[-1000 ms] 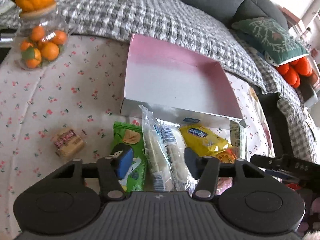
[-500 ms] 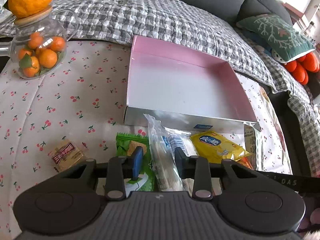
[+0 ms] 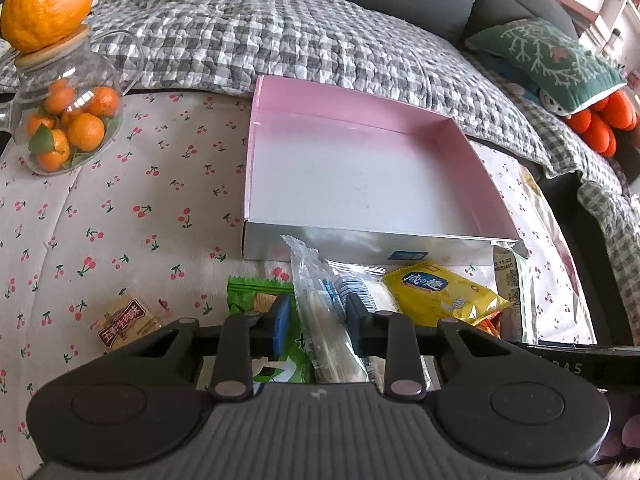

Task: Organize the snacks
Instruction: 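Grasp the clear wrapped bread stick with the left tool while the right tool grasps the long silver bar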

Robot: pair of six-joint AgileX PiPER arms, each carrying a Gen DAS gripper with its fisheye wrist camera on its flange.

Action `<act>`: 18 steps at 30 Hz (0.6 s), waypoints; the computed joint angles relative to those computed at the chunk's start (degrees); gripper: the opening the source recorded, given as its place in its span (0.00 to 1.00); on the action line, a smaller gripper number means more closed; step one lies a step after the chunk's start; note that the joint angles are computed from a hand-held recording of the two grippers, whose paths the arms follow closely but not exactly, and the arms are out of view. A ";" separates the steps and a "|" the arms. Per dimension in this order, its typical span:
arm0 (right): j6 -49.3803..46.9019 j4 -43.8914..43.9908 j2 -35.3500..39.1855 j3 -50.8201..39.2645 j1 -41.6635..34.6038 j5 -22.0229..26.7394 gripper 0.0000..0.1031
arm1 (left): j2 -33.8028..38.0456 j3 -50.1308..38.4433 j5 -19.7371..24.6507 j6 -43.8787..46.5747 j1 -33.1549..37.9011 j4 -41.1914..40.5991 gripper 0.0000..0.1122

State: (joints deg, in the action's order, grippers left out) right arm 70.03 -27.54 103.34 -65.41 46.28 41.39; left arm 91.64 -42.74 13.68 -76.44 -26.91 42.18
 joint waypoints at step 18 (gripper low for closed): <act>1.10 -4.18 1.60 -1.16 1.35 2.07 0.30 | -1.44 0.41 5.67 -11.80 -4.75 15.14 0.11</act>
